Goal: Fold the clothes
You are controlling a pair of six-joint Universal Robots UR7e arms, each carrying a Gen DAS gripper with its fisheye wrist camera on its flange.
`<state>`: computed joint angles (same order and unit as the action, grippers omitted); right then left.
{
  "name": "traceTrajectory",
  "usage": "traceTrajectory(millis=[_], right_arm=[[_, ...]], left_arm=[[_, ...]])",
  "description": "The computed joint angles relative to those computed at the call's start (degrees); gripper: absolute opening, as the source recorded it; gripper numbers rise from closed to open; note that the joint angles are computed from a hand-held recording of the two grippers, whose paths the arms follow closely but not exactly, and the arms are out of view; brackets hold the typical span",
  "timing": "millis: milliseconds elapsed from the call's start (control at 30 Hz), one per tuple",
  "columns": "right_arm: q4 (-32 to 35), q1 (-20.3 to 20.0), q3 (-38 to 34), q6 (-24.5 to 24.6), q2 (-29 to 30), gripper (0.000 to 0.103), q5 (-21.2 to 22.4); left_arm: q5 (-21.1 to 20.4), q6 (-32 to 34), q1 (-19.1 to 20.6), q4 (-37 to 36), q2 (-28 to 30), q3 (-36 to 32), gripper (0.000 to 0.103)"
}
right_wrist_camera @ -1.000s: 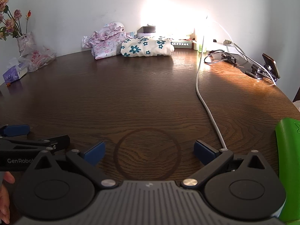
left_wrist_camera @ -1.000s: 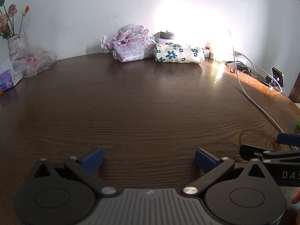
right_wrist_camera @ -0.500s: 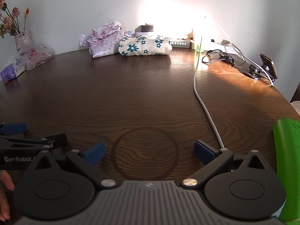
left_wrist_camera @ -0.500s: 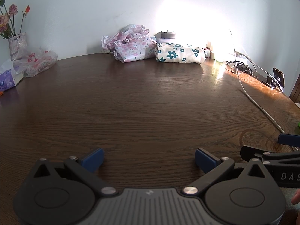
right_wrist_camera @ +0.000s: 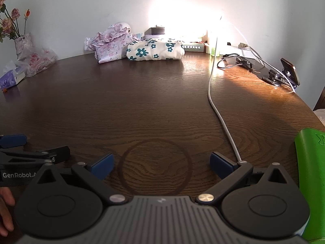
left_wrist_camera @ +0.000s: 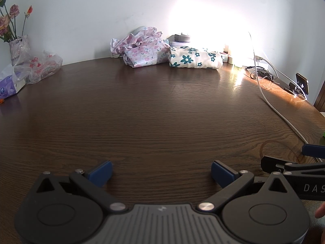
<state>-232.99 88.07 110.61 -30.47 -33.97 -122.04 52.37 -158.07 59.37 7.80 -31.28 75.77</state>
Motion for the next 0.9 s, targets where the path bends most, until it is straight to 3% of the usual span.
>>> traceTrajectory(millis=[900], right_arm=[[0.1, 0.4, -1.0, -1.5, 0.9, 0.103, -1.1]], left_arm=[[-1.0, -0.5, 0.0, -0.4, -0.2, 0.2, 0.103]])
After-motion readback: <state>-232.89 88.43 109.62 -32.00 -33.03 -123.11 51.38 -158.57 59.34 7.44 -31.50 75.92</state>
